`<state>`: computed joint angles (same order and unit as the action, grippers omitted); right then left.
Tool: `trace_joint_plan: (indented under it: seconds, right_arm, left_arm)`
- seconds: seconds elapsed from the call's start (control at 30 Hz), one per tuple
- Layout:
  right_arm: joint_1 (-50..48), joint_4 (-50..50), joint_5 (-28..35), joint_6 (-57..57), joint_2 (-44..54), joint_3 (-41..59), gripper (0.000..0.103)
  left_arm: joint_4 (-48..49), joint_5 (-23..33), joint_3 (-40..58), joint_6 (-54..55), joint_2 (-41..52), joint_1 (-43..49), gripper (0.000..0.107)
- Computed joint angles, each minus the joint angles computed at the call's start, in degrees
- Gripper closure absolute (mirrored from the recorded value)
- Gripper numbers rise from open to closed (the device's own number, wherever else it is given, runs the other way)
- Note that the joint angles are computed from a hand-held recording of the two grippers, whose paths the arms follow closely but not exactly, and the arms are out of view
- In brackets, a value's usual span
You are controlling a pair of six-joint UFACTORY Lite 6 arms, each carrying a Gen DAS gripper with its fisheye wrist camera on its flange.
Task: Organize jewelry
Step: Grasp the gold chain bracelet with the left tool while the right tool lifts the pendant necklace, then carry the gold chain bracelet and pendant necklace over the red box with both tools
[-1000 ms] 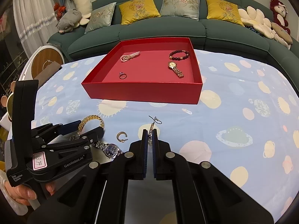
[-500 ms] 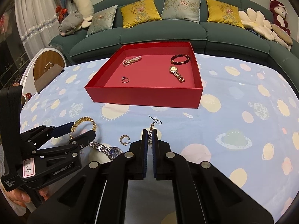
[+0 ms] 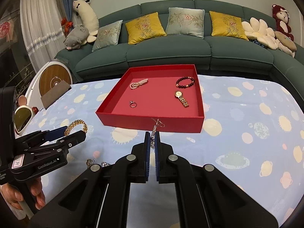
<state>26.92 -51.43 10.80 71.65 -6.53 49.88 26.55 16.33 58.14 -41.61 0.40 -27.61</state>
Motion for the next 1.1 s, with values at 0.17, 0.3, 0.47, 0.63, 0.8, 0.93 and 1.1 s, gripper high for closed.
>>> trace_joint_plan:
  seconds: [0.17,0.3,0.47,0.63,0.8,0.93,1.1]
  right_arm:
    - [-2.0,0.6,0.0,-1.7,1.4,3.7,0.100]
    - [-3.8,5.3,-0.4,-7.5,3.9,8.2,0.100]
    - [-5.4,10.4,-0.5,-14.0,8.3,14.4,0.100]
    - [-8.2,16.9,-1.4,-22.2,15.9,21.8,0.100]
    - [-11.0,28.7,-1.7,-34.3,24.7,26.9,0.100]
    - [-12.2,42.0,-1.2,-46.8,28.2,27.9,0.100]
    - [-11.4,36.9,-1.6,-41.5,29.1,27.6,0.100]
  left_arm:
    - [-1.2,1.4,5.7,2.1,1.2,1.8,0.052]
    - [4.4,3.5,13.7,-1.1,6.3,2.0,0.052]
    - [5.8,5.1,24.2,0.2,14.9,2.0,0.052]
    - [0.5,6.0,33.1,6.4,24.0,3.1,0.052]
    - [-0.3,6.6,38.1,6.8,31.0,3.4,0.052]
    - [2.4,6.9,39.5,4.4,34.3,3.3,0.052]
    - [2.7,6.7,39.6,4.0,35.4,3.6,0.052]
